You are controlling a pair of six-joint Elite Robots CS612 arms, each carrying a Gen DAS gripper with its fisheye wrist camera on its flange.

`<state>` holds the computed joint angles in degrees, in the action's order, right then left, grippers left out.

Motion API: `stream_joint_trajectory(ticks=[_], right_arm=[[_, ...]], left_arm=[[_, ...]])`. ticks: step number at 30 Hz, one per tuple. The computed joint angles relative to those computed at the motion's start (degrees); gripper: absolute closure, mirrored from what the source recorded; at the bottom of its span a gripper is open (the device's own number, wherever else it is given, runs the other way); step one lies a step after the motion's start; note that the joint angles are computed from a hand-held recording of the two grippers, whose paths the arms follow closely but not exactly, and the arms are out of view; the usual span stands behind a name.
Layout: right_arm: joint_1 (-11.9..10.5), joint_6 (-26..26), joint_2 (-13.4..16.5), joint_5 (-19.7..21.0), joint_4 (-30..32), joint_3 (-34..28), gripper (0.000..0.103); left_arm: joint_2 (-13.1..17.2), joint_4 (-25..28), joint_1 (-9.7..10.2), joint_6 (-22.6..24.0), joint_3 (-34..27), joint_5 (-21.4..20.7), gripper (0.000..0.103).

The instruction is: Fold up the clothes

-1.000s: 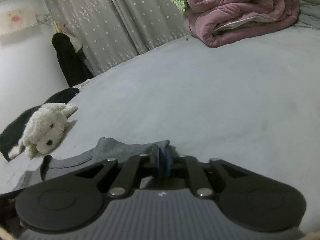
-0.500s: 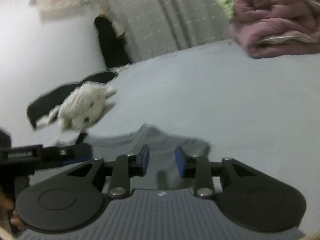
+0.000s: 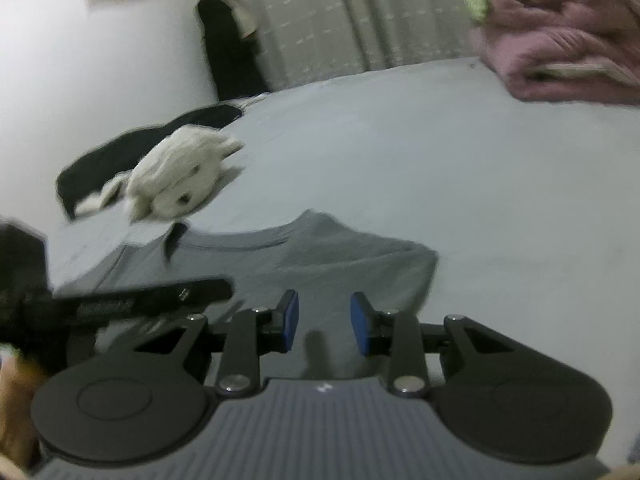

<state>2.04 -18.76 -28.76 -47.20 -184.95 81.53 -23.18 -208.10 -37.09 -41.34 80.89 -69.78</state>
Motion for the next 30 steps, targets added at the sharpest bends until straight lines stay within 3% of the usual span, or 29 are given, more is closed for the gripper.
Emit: stream_joint_trajectory(ticks=[3,6,12,15,19,23,26,30], right_arm=[[-0.9,-8.6,-2.9,2.0,1.1,4.4,0.07],[-2.1,-16.0,-5.2,4.9,2.4,8.9,0.07],[-3.5,-29.7,-8.4,6.7,7.7,16.2,0.07],[-3.4,-34.8,-9.4,7.4,13.4,18.2,0.068],[-3.3,-37.3,-10.0,9.4,13.5,21.0,0.064],[-3.8,-43.3,-12.5,10.1,20.2,22.5,0.064],[-4.4,-43.0,-13.2,10.4,22.5,22.7,0.068],[-4.9,-43.5,-14.3,9.8,29.1,23.0,0.064]], left_arm=[[-0.2,-4.3,0.39,2.0,0.6,-3.7,0.072],[-0.5,-5.4,1.16,6.7,1.1,-10.9,0.072],[-0.5,3.9,2.45,13.4,-0.3,-23.5,0.071],[-0.1,3.2,2.72,13.1,-0.6,-24.0,0.071],[0.3,2.1,2.87,12.4,-0.7,-24.7,0.071],[0.2,2.0,2.91,13.1,-0.5,-24.7,0.07],[0.1,1.7,2.97,12.9,-0.4,-24.8,0.07],[0.5,1.5,2.92,13.0,-0.7,-24.6,0.07]])
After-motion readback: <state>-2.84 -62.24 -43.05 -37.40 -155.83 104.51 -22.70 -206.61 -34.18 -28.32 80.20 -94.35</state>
